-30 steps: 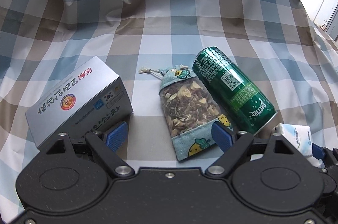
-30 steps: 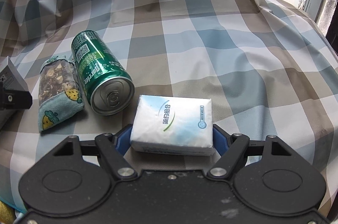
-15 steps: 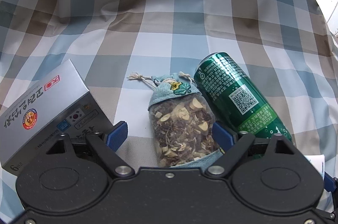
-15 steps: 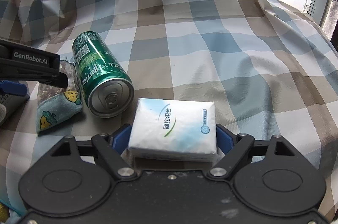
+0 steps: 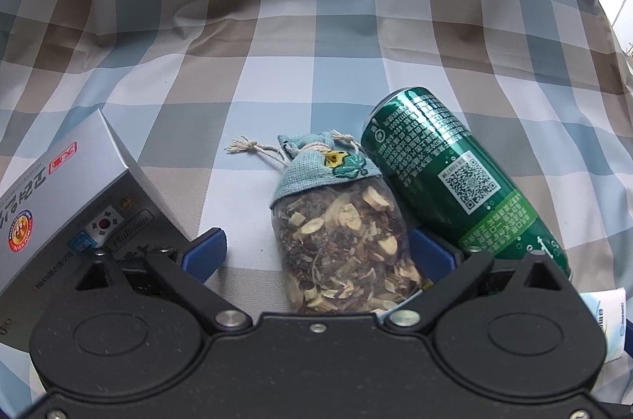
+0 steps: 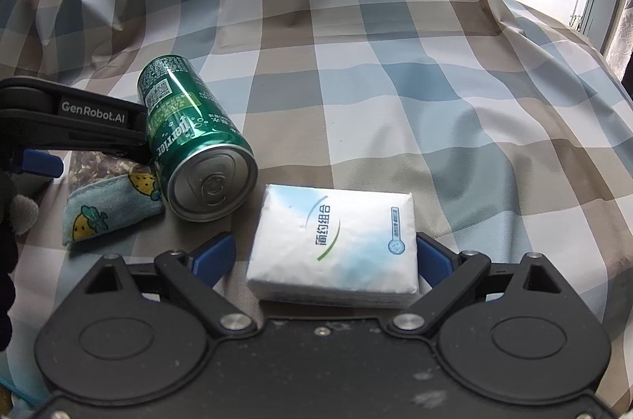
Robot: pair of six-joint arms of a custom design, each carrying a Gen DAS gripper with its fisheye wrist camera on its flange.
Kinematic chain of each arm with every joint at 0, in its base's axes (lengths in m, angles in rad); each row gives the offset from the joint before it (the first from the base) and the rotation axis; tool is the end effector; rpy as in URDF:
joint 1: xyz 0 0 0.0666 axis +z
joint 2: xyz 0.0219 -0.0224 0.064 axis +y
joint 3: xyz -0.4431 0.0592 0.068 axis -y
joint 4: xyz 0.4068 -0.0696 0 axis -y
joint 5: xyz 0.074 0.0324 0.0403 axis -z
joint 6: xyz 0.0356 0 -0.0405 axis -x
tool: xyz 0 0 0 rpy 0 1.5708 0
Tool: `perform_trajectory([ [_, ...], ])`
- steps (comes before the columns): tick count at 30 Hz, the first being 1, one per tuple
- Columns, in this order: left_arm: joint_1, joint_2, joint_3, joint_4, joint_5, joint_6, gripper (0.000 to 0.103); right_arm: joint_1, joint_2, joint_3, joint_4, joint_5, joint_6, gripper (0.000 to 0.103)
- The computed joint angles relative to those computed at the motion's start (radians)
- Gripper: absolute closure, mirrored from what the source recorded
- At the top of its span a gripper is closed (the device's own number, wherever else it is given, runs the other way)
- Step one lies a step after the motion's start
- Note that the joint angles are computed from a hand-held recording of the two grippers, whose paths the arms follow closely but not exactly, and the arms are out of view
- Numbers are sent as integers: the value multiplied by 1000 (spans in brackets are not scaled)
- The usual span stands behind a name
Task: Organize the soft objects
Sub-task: 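Close the left tool on the herbal sachet bag while the right tool holds the tissues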
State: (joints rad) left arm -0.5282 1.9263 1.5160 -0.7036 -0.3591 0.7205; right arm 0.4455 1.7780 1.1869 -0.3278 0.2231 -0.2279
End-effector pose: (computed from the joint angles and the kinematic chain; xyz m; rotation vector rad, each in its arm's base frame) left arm 0.5762 -0.3222 0.2637 -0.3542 2.5442 0.0291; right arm 0.5298 0.2438 0.2370 -0.1743 2.4518 0.0146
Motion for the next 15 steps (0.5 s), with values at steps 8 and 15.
perform_trajectory([
  [8,1,13,6,8,3,-8,3,-1,2,-9,29,-5,3,0],
  [15,0,17,18,-9,-2,-32,3,1,3,-14,44,1,2,0],
])
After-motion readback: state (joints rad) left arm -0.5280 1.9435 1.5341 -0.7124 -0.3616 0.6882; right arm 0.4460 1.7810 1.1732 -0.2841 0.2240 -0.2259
